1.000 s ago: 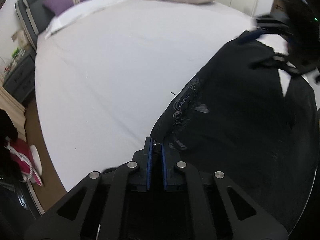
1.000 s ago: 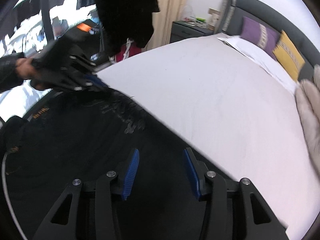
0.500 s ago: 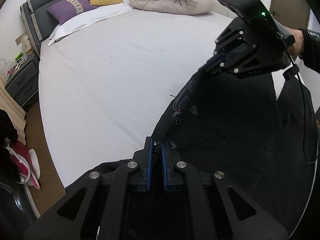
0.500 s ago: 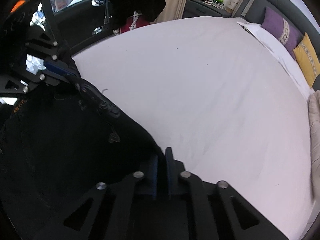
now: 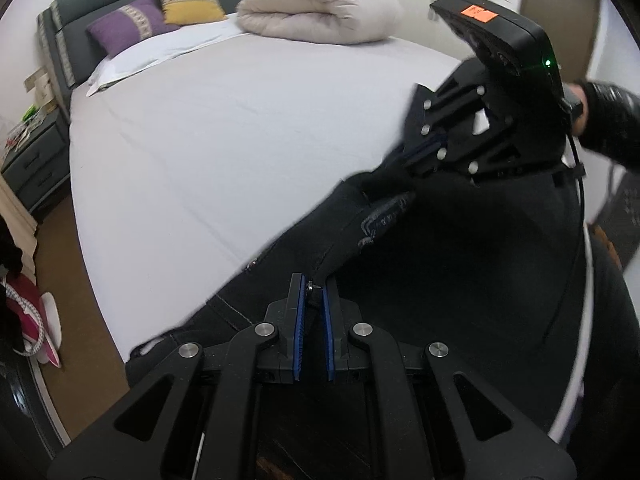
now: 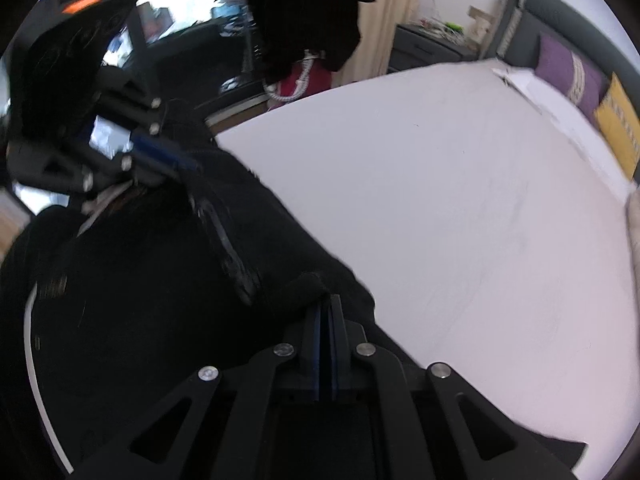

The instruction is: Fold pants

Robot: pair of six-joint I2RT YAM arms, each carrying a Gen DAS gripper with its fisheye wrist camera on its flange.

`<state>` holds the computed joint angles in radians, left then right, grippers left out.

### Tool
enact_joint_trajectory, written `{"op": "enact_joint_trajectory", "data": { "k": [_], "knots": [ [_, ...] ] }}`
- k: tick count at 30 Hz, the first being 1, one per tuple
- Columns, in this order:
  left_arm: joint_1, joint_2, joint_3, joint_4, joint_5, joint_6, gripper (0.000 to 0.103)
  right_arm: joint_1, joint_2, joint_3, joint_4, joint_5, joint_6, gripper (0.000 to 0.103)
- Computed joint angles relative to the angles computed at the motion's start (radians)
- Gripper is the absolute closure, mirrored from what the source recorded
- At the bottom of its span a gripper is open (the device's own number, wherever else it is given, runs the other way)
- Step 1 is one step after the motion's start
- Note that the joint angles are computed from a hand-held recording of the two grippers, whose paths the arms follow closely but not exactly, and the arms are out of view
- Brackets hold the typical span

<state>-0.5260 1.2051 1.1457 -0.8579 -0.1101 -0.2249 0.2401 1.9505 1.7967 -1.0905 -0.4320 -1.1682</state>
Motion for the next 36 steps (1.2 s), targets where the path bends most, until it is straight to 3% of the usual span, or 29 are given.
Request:
{"op": "enact_joint_trajectory", "data": {
  "k": [6, 12, 18, 23, 28, 36],
  "knots": [
    [-0.307, -0.012, -0.003, -0.092, -0.09, -0.169, 0.096, -0.115, -0.394, -0.505, 0.142, 0.064, -0.273, 0.099],
    [-0.549, 0.025, 0.002, -0.122, -0.139, -0.353, 0.096, -0.213, -0.636, -0.781, 0.193, 0.071, -0.41, 0.099],
    [-0.7, 0.074, 0.005, -0.162, -0.138, -0.446, 0.096, -0.263, -0.918, -1.036, 0.226, 0.092, -0.59, 0.099],
    [-0.768, 0.052, -0.001, -0.193, -0.15, -0.505, 0.096, -0.265, -1.048, -1.103, 0.182, 0.102, -0.62, 0.099],
    [-0.774, 0.074, 0.044, -0.216, -0.129, -0.491, 0.096, -0.274, -1.143, -1.131, 0.142, 0.12, -0.653, 0.099],
    [-0.794, 0.047, 0.035, -0.239, -0.16, -0.498, 0.096, -0.454, -1.298, -1.22, 0.051, 0.052, -0.805, 0.099]
  ]
}}
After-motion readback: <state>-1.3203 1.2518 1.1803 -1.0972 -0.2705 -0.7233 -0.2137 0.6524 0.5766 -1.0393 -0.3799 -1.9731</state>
